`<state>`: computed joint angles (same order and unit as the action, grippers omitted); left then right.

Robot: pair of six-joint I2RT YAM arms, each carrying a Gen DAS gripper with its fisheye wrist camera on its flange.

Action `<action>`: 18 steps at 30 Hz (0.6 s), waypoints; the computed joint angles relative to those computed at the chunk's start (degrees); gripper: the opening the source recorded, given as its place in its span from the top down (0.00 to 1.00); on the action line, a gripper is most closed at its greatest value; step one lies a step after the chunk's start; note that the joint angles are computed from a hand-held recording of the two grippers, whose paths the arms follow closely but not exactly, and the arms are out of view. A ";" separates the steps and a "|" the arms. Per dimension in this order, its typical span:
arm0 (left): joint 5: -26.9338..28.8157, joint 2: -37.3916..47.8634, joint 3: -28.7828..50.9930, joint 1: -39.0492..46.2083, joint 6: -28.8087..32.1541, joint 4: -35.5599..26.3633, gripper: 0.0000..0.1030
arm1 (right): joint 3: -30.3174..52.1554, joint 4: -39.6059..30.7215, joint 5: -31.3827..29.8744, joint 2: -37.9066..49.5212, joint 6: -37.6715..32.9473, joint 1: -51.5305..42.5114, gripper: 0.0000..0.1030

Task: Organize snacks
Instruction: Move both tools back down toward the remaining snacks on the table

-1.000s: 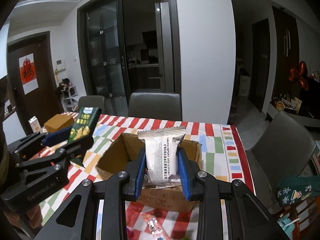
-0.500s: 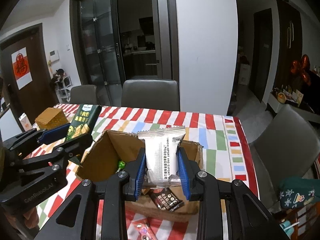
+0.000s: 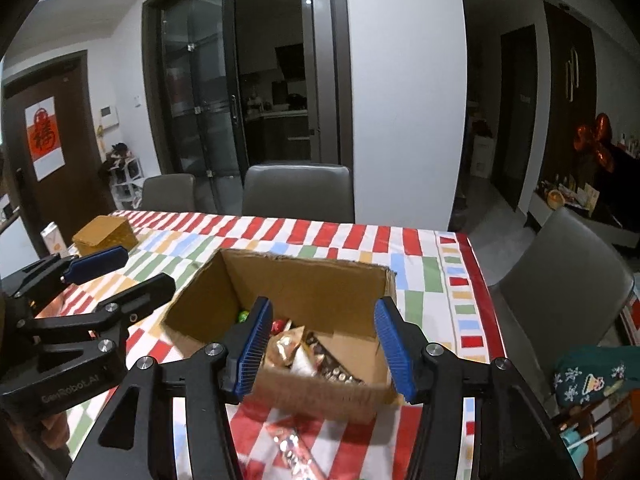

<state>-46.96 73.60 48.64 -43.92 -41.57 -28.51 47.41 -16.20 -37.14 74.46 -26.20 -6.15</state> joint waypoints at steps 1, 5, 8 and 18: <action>-1.40 -0.33 0.03 -2.20 -2.05 -1.91 0.37 | -0.53 -0.54 -0.72 -0.91 -0.63 -0.62 0.47; -4.38 -0.86 0.16 -8.09 -7.82 -6.37 0.36 | -4.55 -3.12 -4.57 -6.39 -4.53 -4.74 0.47; -6.50 -0.16 0.68 -12.94 -13.18 -10.49 0.35 | -6.46 -6.42 -7.35 -9.13 -8.30 -8.10 0.47; -8.38 3.62 1.12 -23.64 -27.23 -18.93 0.31 | -9.65 -16.96 -12.38 -11.23 -19.70 -16.85 0.47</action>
<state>-55.34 77.22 49.76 -67.56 -68.80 -47.44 37.76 -33.16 -49.51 63.23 -45.90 -22.99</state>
